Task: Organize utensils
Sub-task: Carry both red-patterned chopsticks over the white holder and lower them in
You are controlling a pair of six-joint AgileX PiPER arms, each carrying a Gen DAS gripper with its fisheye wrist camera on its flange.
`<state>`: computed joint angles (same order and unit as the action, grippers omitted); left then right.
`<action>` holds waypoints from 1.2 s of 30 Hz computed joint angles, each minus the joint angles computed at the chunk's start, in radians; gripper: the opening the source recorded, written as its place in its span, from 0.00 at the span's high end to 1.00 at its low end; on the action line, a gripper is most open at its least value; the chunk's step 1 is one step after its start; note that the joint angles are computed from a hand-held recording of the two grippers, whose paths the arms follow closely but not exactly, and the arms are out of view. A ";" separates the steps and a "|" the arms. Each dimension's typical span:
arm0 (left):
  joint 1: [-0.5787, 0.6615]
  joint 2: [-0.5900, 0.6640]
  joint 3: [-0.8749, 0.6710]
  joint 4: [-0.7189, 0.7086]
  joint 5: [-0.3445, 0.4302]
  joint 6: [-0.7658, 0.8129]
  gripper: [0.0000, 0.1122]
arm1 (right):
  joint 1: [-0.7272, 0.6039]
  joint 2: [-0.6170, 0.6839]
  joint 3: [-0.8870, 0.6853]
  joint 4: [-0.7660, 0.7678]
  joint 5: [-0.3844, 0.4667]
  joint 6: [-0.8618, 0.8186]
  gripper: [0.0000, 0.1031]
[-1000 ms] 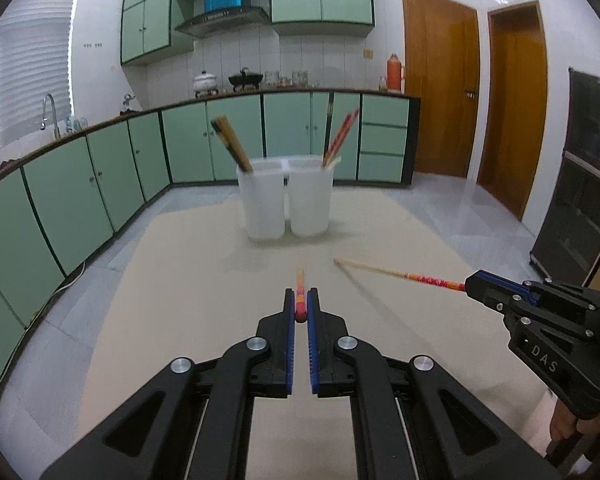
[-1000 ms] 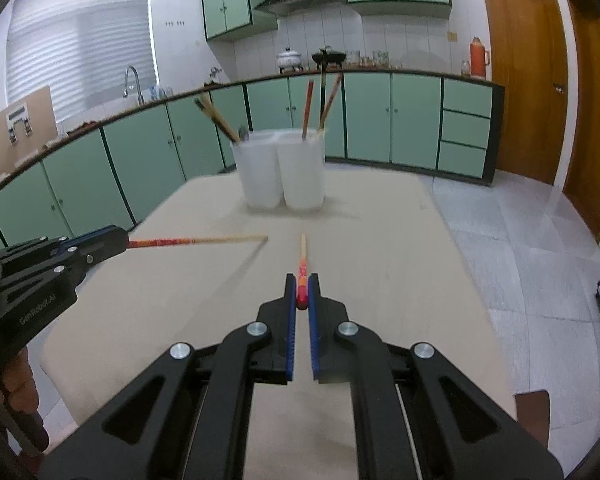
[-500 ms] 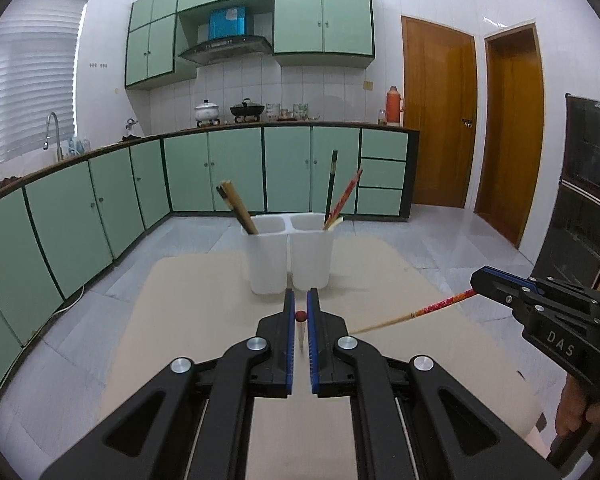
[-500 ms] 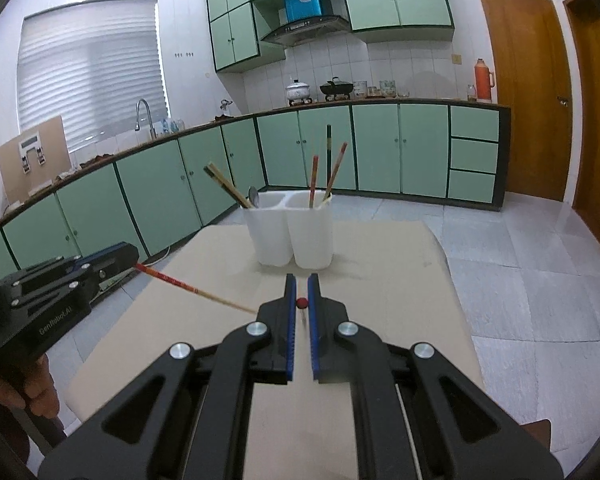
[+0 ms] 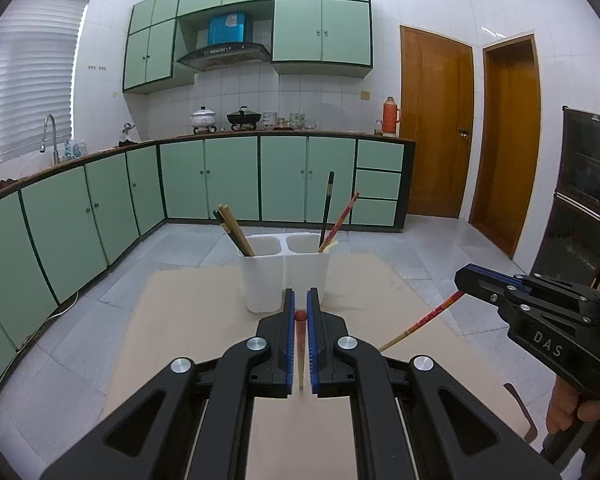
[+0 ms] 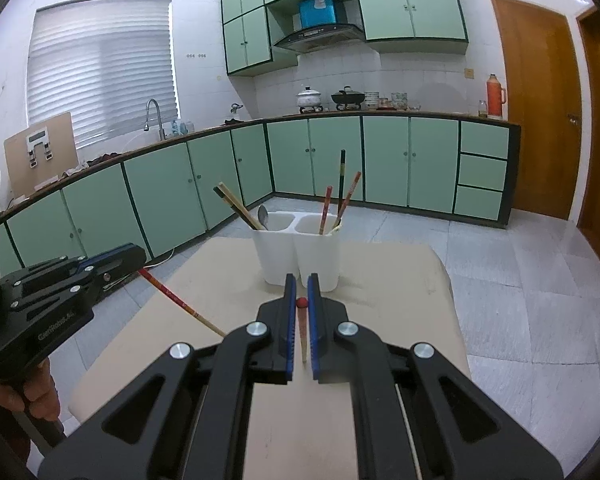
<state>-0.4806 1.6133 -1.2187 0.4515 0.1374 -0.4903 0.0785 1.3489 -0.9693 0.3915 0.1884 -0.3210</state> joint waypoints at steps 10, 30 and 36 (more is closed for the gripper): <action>0.037 0.013 -0.058 -0.394 0.025 0.399 0.95 | -0.046 0.059 -0.130 0.151 0.119 -0.163 0.95; 0.076 0.156 -0.373 -0.622 0.142 0.658 0.95 | -0.096 0.277 -0.586 0.169 0.380 -0.210 0.95; 0.096 0.270 -0.600 -0.604 0.219 0.634 0.95 | -0.115 0.404 -0.837 0.128 0.461 -0.137 0.95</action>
